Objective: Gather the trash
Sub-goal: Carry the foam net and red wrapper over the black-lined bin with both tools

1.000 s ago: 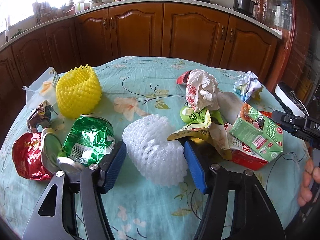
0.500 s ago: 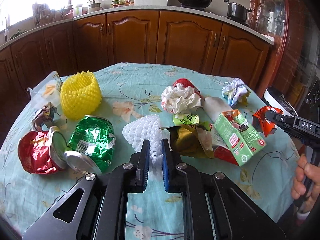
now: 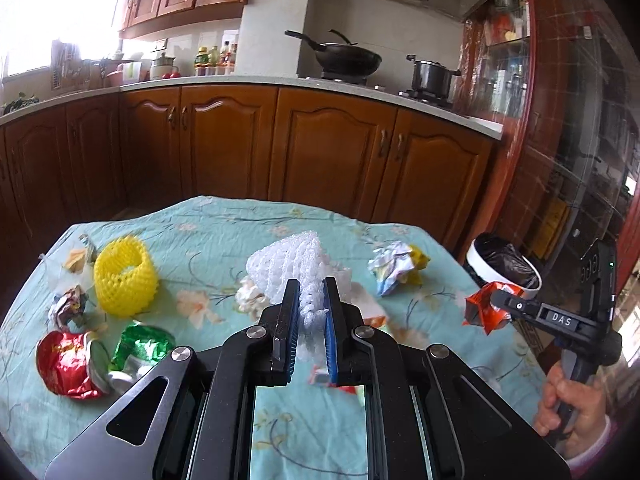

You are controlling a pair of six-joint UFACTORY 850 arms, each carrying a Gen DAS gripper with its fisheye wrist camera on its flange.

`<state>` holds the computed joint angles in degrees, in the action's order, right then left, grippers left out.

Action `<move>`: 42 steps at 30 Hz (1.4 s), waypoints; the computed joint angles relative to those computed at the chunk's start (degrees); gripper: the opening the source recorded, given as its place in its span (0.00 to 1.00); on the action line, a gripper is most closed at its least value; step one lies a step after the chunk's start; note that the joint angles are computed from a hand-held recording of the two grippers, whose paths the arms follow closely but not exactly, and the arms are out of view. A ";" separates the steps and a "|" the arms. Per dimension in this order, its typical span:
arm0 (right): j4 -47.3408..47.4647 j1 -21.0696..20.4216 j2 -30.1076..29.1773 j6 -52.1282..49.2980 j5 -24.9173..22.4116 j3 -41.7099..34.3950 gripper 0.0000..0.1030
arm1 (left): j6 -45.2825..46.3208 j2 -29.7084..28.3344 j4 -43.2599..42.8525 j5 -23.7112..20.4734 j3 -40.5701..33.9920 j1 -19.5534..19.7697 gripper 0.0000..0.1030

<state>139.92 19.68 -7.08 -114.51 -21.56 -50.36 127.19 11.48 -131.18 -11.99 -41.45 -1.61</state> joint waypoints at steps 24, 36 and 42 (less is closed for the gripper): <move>5.71 -11.14 8.42 -5.04 1.96 7.99 0.11 | -19.43 -15.23 20.14 -1.72 -13.27 -17.98 0.10; 7.62 -16.49 6.36 -10.78 6.38 4.70 0.11 | -39.80 -26.29 39.16 -5.06 -26.12 -21.90 0.10; 1.36 -19.07 2.85 -7.22 10.29 -0.18 0.11 | -58.10 -33.48 57.16 -4.96 -36.21 -24.01 0.10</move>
<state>141.28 0.61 -4.23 -121.74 -11.27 -50.54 69.08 -22.01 -74.01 -16.96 -77.66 -25.63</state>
